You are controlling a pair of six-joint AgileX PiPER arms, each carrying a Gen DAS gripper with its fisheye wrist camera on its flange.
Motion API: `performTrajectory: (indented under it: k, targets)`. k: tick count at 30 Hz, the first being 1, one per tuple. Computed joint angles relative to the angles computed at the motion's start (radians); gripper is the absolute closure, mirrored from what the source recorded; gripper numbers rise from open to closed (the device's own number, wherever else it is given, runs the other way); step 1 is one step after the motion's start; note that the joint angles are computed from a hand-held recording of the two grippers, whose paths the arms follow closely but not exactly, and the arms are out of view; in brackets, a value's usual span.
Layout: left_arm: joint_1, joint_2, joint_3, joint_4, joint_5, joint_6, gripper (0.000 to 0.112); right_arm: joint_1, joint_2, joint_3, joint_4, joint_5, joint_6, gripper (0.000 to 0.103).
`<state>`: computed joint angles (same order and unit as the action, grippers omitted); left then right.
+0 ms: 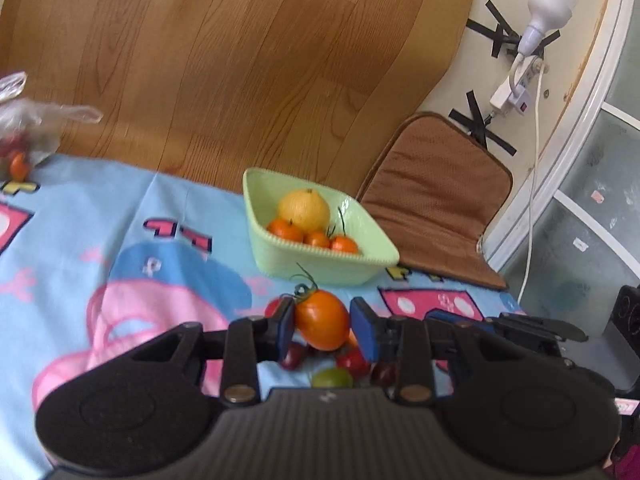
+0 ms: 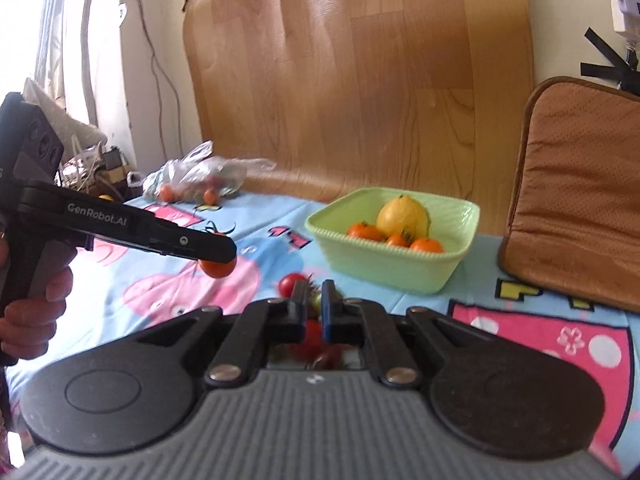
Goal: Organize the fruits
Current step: 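Carry both orange tomatoes into the green bowl and open both grippers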
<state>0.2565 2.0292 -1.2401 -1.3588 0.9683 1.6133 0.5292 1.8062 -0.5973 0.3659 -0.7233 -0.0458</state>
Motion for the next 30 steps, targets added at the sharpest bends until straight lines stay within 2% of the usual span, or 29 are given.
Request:
performTrajectory:
  k: [3, 5, 7, 9, 11, 13, 17, 19, 20, 21, 24, 27, 30]
  targets:
    - [-0.068, 0.055, -0.147, 0.047, -0.028, -0.163, 0.082, -0.109, 0.009, -0.075, -0.109, 0.097, 0.077, 0.093]
    - [-0.071, 0.066, -0.167, 0.039, 0.006, -0.156, 0.082, -0.149, -0.010, -0.033, -0.212, 0.063, 0.174, 0.090]
    - [-0.057, 0.051, -0.128, 0.025, 0.026, -0.084, 0.082, -0.131, -0.038, 0.050, -0.189, 0.007, 0.177, 0.089]
    - [-0.032, 0.050, -0.099, 0.042, 0.059, -0.043, 0.082, -0.100, -0.048, 0.129, -0.208, -0.043, 0.211, 0.083]
    - [-0.008, 0.061, -0.088, 0.075, 0.092, -0.047, 0.082, -0.056, -0.037, 0.166, -0.218, -0.060, 0.224, 0.066]
    - [0.013, 0.063, -0.065, 0.100, 0.098, -0.045, 0.082, -0.003, -0.007, 0.159, -0.184, -0.051, 0.205, 0.061]
    - [0.050, 0.046, -0.014, 0.112, 0.097, -0.017, 0.082, 0.075, 0.053, 0.101, 0.004, -0.020, 0.072, 0.059]
    - [0.061, 0.040, -0.004, 0.119, 0.094, -0.018, 0.082, 0.055, 0.067, 0.079, -0.010, 0.012, 0.093, 0.062]
    - [0.064, 0.040, -0.005, 0.124, 0.094, -0.020, 0.082, 0.047, 0.069, 0.075, -0.019, 0.030, 0.100, 0.072]
    - [0.066, 0.039, -0.006, 0.127, 0.094, -0.022, 0.082, 0.046, 0.072, 0.070, -0.021, 0.042, 0.098, 0.072]
    - [0.061, 0.041, -0.027, 0.128, 0.101, -0.037, 0.082, 0.027, 0.038, 0.113, -0.095, 0.003, 0.163, 0.073]
    - [0.024, 0.047, -0.075, 0.105, 0.093, -0.057, 0.082, 0.030, -0.020, 0.100, -0.006, 0.003, 0.053, 0.073]
    - [-0.042, 0.059, -0.137, 0.078, 0.040, -0.095, 0.082, 0.000, -0.047, 0.051, 0.058, 0.005, -0.045, 0.072]
